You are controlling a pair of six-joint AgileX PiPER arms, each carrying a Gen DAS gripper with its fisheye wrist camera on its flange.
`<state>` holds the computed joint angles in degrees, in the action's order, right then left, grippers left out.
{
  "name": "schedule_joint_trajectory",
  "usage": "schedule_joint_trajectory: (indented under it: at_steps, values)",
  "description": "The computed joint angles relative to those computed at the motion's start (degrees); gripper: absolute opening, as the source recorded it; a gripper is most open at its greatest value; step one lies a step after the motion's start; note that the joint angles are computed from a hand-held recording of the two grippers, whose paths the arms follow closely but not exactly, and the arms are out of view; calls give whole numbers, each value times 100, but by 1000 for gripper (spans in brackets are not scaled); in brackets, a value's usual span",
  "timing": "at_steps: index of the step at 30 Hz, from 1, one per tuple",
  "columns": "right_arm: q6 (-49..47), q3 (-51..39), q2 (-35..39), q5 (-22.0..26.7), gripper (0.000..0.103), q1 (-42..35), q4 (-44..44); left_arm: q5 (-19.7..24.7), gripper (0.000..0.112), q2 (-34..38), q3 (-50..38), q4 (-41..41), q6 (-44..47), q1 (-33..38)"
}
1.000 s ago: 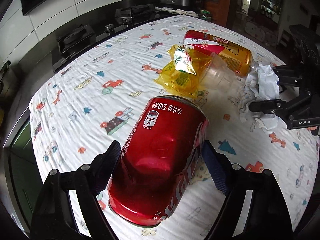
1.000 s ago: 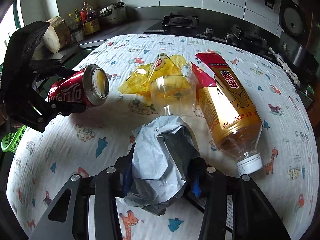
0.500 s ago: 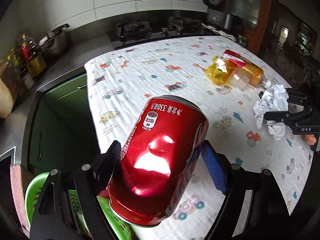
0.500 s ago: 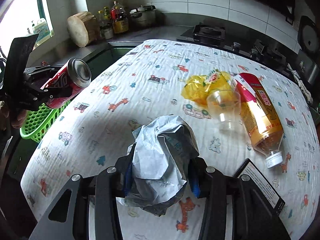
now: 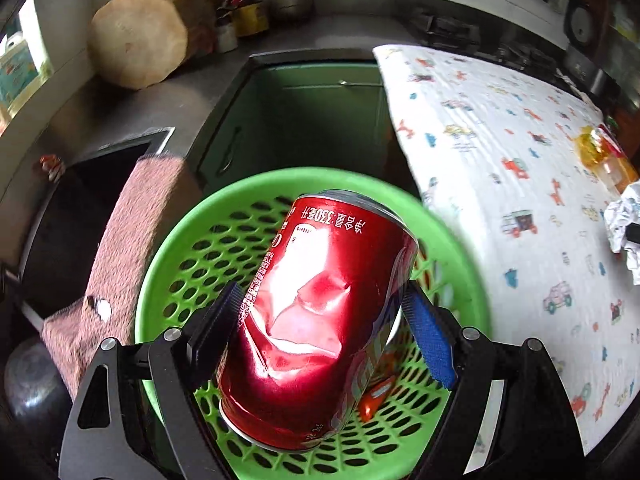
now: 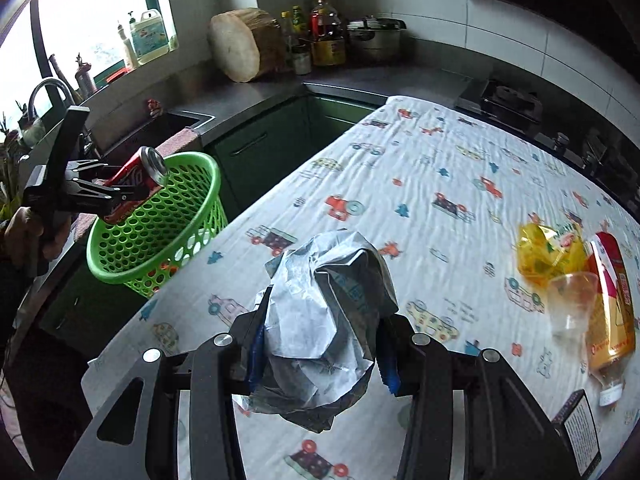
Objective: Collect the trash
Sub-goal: 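Carry the can and paper over the green basket and open both grippers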
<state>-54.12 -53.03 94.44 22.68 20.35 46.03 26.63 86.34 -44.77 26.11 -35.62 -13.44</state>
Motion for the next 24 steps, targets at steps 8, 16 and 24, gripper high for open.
schedule_joint_trajectory:
  at_steps: [8,16,24]
  values:
    - [983,-794,480,65,43,732,-795,-193,81,248,439,375,-393,575]
    - [1367,-1531,904,263,43,1168,-1041,-357,81,149,743,536,-542,695]
    - [1963,-2742,1638,669,43,1714,-1445,-428,81,-643,1366,813,-910,778]
